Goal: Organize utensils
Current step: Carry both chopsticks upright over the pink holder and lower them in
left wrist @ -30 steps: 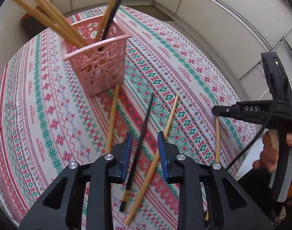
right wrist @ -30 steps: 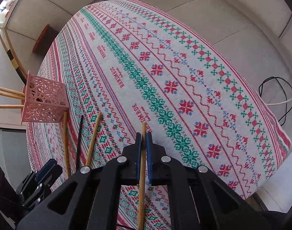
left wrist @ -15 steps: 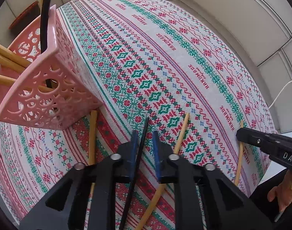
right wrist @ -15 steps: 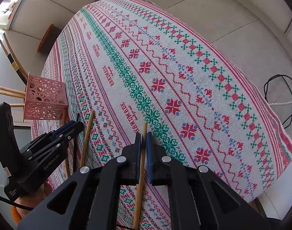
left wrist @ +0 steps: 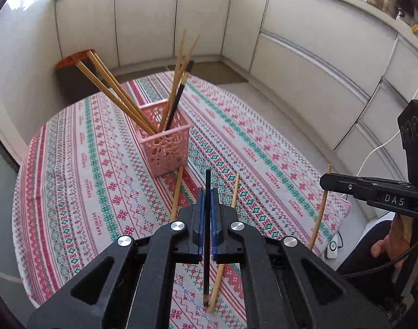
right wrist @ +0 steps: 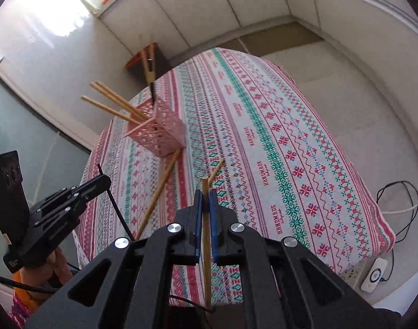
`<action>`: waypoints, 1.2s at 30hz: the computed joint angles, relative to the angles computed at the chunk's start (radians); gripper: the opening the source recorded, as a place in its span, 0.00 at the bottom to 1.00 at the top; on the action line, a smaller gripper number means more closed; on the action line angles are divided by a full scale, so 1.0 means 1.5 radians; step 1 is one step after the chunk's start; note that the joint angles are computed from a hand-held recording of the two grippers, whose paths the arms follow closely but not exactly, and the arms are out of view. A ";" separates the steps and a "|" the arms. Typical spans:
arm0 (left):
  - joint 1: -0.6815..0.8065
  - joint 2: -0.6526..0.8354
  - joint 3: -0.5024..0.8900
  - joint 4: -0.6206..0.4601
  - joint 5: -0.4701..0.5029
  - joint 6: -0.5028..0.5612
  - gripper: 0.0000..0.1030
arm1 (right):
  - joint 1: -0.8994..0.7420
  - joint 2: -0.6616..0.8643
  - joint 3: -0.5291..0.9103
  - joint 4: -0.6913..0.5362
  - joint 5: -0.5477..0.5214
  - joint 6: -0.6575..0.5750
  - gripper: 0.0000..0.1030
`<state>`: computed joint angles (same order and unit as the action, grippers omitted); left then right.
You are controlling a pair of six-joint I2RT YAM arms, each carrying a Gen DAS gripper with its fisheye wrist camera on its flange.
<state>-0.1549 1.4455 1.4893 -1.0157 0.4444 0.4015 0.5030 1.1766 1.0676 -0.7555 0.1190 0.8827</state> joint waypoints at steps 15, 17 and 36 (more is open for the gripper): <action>0.092 -0.037 0.196 -0.076 0.120 -0.029 0.03 | 0.172 0.061 0.407 -0.231 0.273 -0.067 0.05; 0.093 -0.015 0.243 -0.082 0.119 -0.033 0.03 | 0.150 0.089 0.464 -0.221 0.272 -0.102 0.05; 0.035 0.316 0.659 -0.092 0.062 -0.164 0.03 | -0.052 0.354 0.686 -0.081 0.147 -0.240 0.05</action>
